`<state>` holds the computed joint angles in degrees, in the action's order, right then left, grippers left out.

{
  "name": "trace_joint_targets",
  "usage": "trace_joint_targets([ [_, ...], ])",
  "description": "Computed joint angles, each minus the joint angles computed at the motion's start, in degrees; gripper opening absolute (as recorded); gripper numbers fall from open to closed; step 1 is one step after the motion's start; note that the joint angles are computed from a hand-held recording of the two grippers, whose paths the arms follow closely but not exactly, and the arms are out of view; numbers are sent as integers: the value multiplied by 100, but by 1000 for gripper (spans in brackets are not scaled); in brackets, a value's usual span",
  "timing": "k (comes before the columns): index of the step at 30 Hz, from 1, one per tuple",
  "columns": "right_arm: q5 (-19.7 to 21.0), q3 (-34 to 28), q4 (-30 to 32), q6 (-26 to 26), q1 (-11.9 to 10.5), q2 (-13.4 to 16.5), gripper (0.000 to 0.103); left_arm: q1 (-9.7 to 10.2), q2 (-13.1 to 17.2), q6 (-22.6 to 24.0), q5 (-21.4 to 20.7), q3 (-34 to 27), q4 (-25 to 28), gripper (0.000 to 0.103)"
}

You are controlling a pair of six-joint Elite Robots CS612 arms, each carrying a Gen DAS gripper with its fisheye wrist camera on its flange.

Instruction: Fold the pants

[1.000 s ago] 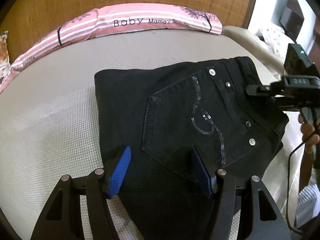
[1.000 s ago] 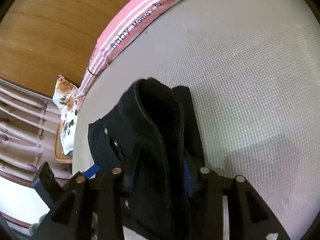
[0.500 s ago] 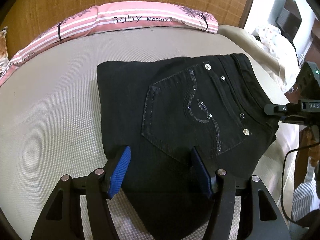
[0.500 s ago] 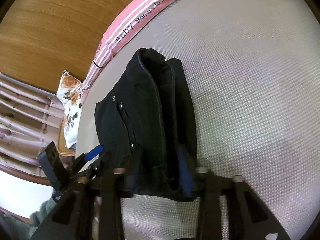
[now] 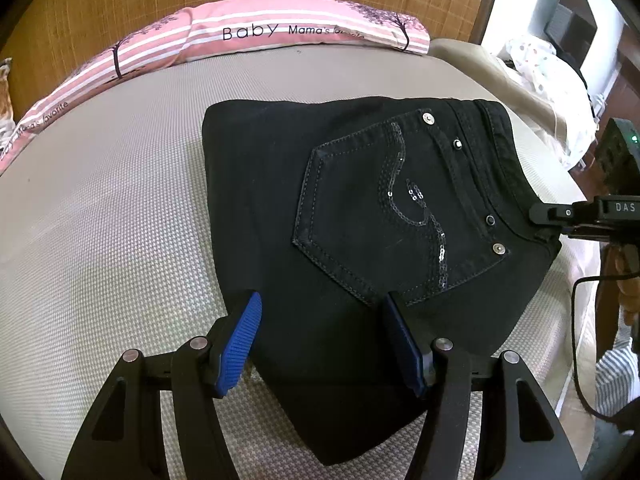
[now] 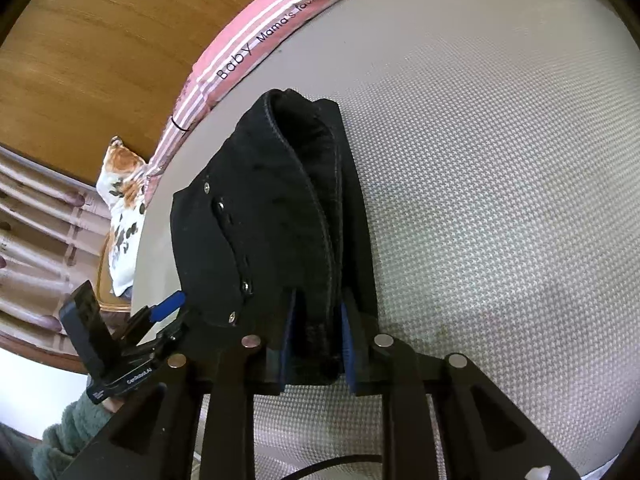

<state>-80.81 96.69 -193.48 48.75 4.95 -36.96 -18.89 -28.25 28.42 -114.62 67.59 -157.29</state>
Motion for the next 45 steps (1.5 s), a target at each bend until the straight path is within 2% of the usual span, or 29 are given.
trace_joint_targets([
  [11,-347,-79,309,-98,100,-61,25,-69,-110,-199,396,181,-190,65],
  [14,-572,-120,520,-194,156,-101,27,-116,-175,-301,711,333,-467,65],
  [16,-700,-158,672,-294,205,-127,37,-139,-213,-324,902,442,-692,65],
  [20,-1126,-215,968,-534,329,-190,43,-168,-279,-336,1195,618,-1002,65],
  [23,-1429,-205,1130,-691,404,-250,59,-166,-326,-378,1279,708,-1099,65],
  [33,-2253,-343,1731,-1087,646,-283,63,-162,-376,-640,1580,822,-1109,69],
  [36,-2284,-372,1838,-1101,656,-270,64,-155,-350,-708,1602,758,-922,70],
  [42,-2027,-310,1787,-1000,580,-258,66,-147,-334,-720,1572,719,-789,71],
  [45,-1948,-288,1752,-1061,565,-294,67,-68,-323,-837,1235,618,-611,71],
])
